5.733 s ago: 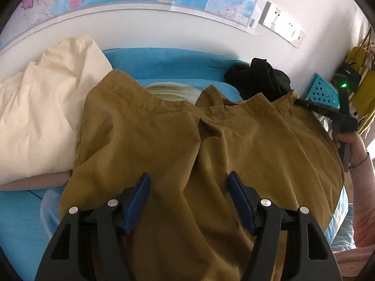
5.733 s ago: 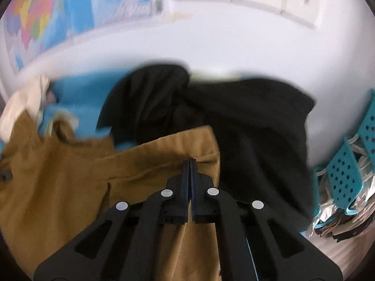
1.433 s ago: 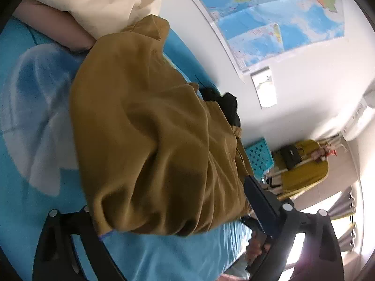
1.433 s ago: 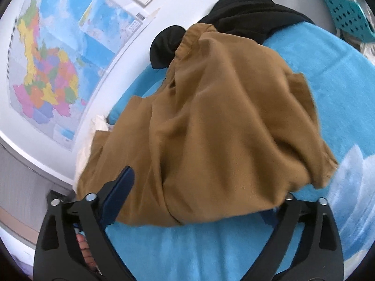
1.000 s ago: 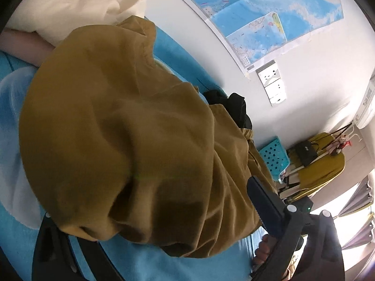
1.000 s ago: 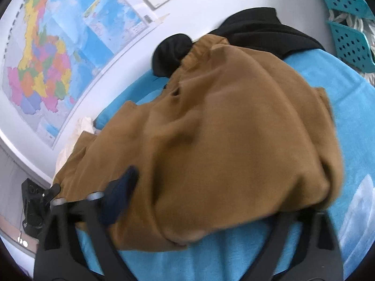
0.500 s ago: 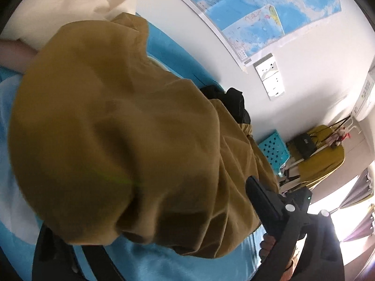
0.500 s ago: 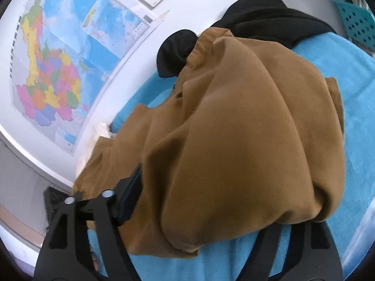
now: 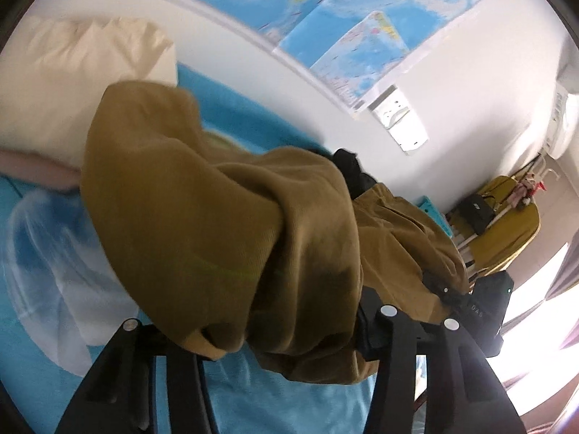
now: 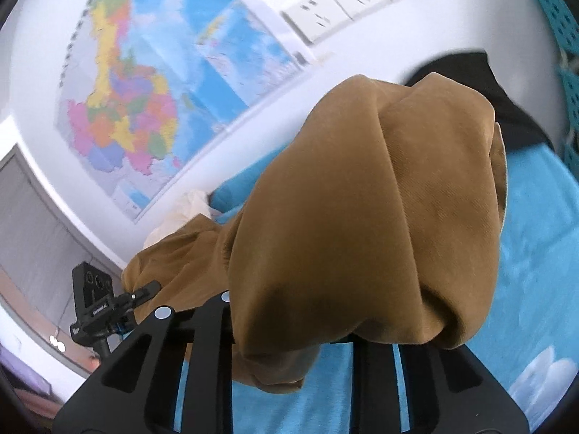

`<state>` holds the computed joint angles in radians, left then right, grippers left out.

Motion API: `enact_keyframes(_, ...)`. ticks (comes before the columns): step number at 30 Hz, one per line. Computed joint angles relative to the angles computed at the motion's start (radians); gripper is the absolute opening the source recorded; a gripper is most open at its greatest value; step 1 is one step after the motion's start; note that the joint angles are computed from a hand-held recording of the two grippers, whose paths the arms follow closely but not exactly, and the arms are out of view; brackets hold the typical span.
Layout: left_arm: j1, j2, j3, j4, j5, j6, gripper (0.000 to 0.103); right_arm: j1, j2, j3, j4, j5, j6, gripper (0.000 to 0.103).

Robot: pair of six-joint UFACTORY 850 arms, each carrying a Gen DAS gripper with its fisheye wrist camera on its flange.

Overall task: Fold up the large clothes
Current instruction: 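Grasp the folded brown jacket bundle with both grippers from opposite sides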

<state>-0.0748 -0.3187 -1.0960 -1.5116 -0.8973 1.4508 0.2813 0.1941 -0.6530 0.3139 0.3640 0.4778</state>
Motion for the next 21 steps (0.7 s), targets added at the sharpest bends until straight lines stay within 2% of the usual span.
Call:
enact_keyframes(5, 0.008, 0.012, 0.004, 0.03, -0.017, 0.0, 0.049, -0.007, 0.005, 0.001, 0.0, -0.066, -0.001, 0.025)
enact_keyframes(8, 0.008, -0.039, -0.031, 0.11, -0.018, -0.077, 0.057, -0.025, -0.017, 0.017, -0.116, -0.091, 0.176, 0.031)
enact_keyframes(10, 0.01, -0.08, -0.06, 0.162, -0.034, -0.139, 0.066, -0.029, -0.026, 0.029, -0.123, -0.119, 0.217, 0.04)
enact_keyframes(12, 0.016, -0.106, -0.075, 0.184, -0.052, -0.148, 0.07, -0.031, -0.029, 0.049, -0.189, -0.124, 0.331, 0.056)
enact_keyframes(13, 0.019, -0.111, -0.077, 0.184, -0.06, -0.137, 0.072, -0.031, -0.03, 0.056, -0.19, -0.13, 0.349, 0.06)
enact_keyframes(16, 0.02, -0.129, -0.093, 0.202, -0.07, -0.139, 0.083, -0.03, -0.032, 0.082, -0.273, -0.087, 0.458, 0.07)
enact_keyframes(18, 0.015, -0.141, -0.104, 0.201, -0.076, -0.139, 0.087, -0.031, -0.042, 0.071, -0.318, -0.068, 0.482, 0.083)
enact_keyframes(19, 0.013, -0.146, -0.11, 0.193, -0.087, -0.143, 0.096, -0.031, -0.055, 0.062, -0.328, -0.055, 0.484, 0.087)
enact_keyframes(20, 0.007, -0.152, -0.117, 0.186, -0.095, -0.148, 0.096, -0.028, -0.069, 0.049, -0.296, -0.056, 0.445, 0.088)
enact_keyframes(21, 0.0, -0.151, -0.118, 0.18, -0.081, -0.154, 0.096, -0.025, -0.088, 0.027, -0.266, -0.072, 0.4, 0.081)
